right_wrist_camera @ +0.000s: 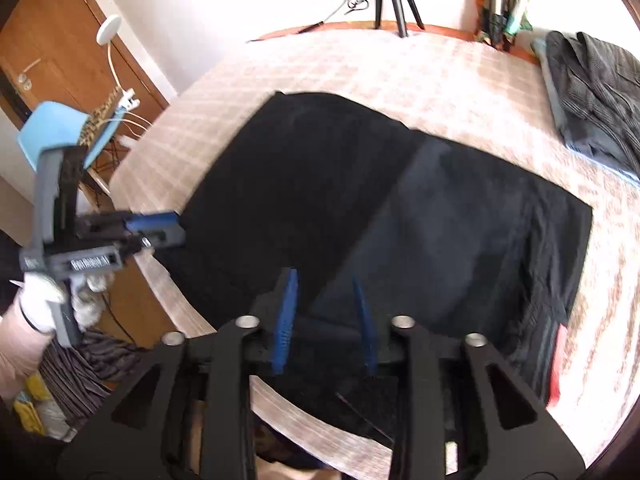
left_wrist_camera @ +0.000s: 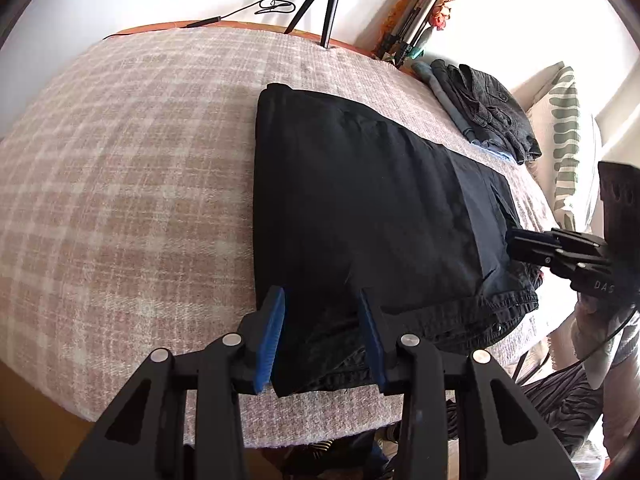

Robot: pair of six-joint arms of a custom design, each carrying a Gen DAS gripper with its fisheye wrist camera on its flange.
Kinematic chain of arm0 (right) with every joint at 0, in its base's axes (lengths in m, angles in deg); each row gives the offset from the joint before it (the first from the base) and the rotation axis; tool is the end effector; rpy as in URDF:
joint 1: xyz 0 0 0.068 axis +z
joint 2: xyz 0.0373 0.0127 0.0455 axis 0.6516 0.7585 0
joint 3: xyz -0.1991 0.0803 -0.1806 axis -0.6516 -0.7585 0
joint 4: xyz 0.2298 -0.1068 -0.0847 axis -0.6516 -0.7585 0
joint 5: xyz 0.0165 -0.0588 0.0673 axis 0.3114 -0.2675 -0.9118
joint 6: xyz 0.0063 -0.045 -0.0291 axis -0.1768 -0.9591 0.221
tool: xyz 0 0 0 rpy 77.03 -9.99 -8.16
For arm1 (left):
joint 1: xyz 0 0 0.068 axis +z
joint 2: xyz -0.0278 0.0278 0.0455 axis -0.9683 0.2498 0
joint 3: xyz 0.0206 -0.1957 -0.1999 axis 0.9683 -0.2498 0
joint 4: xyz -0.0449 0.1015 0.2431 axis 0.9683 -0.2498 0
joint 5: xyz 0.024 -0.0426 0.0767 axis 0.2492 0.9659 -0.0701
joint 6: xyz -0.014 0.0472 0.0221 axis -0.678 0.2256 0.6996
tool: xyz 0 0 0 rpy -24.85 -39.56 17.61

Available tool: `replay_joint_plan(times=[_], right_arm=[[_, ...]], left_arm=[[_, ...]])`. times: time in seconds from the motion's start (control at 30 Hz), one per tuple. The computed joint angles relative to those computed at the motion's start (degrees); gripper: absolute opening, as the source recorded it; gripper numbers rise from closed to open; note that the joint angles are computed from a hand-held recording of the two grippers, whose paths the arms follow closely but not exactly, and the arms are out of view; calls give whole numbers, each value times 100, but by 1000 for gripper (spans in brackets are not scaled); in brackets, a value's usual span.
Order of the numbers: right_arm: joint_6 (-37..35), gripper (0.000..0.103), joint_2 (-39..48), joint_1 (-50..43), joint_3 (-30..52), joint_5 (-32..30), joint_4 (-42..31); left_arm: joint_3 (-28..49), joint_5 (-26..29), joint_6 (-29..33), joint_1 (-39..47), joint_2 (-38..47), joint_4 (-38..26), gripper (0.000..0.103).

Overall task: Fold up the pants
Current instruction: 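Open both grippers and release the folded black trousers on the bed, then grasp the folded trousers' end with both grippers close together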

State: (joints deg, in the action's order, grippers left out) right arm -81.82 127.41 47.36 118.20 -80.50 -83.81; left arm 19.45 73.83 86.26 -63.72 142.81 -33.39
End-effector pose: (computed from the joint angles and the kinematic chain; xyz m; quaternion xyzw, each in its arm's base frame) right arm 0.2625 0.0448 0.1626 -0.1127 0.9571 0.2033 0.1728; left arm 0.2343 0.0317 0.0783 0.0890 0.9526 -0.1925 0.2180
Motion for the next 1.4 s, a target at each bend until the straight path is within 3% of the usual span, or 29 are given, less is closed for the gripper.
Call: replay_joint_plan(times=[0.27, 0.33, 0.5, 0.63, 0.93, 1.17, 1.33, 1.4], right_arm=[[1219, 44, 1745, 921, 1881, -299, -309], [1464, 45, 2190, 1181, 2425, -281, -474], [1627, 45, 3323, 1707, 3940, 105, -1174], [1793, 45, 4041, 1917, 4938, 424, -1702], [1822, 45, 5373, 2177, 6922, 1208, -3148], [1628, 45, 6202, 2470, 8197, 1857, -4042], [1481, 45, 6224, 2666, 8152, 2170, -3925], [1473, 36, 6159, 2667, 8035, 2185, -3842]], left_arm=[[477, 402, 64, 545, 483, -504, 35], [813, 598, 183, 659, 961, -819, 41], [741, 775, 382, 568, 910, -798, 61], [532, 849, 347, 497, 795, -561, 61], [431, 1415, 479, 737, 700, -763, 56], [220, 1632, 661, 759, 180, -920, 56], [129, 1572, 562, 661, 125, -778, 56], [104, 1514, 486, 628, 123, -711, 56]])
